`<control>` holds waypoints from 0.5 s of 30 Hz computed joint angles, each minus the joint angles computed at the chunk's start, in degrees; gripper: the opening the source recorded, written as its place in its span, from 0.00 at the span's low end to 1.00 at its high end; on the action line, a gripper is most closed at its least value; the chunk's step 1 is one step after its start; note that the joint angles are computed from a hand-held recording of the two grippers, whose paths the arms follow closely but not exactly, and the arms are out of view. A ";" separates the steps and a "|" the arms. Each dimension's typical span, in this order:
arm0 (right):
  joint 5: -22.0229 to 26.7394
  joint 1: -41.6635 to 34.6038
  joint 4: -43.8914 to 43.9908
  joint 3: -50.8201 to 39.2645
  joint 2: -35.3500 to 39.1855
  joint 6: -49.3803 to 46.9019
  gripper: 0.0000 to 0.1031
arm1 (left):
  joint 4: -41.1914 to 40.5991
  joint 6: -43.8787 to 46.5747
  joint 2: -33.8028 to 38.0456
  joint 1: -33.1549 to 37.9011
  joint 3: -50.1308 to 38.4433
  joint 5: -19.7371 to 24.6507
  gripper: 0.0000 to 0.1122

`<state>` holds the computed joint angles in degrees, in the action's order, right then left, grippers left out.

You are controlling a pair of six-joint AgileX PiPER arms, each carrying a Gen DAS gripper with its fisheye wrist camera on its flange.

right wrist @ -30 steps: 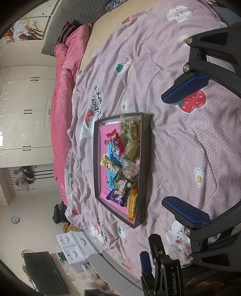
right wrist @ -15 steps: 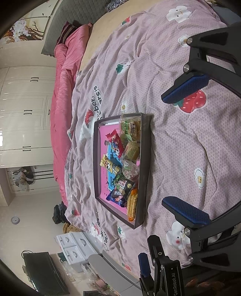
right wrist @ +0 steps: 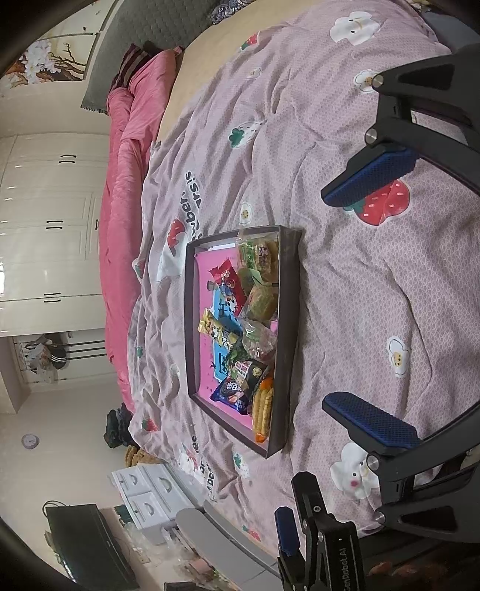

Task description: Organize snacks

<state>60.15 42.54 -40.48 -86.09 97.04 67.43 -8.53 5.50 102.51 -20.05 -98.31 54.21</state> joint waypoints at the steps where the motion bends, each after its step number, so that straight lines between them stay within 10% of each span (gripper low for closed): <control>1: -0.02 0.01 -0.04 0.02 -0.02 0.09 0.98 | 0.06 -0.13 0.00 -0.01 0.07 -0.03 0.72; 15: 0.46 0.12 -0.21 -0.36 0.27 0.34 0.98 | 0.50 -0.19 0.14 -0.20 0.05 -0.05 0.72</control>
<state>60.61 42.66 -40.69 -86.44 97.31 67.77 -8.02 5.31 102.65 -20.25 -98.26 54.16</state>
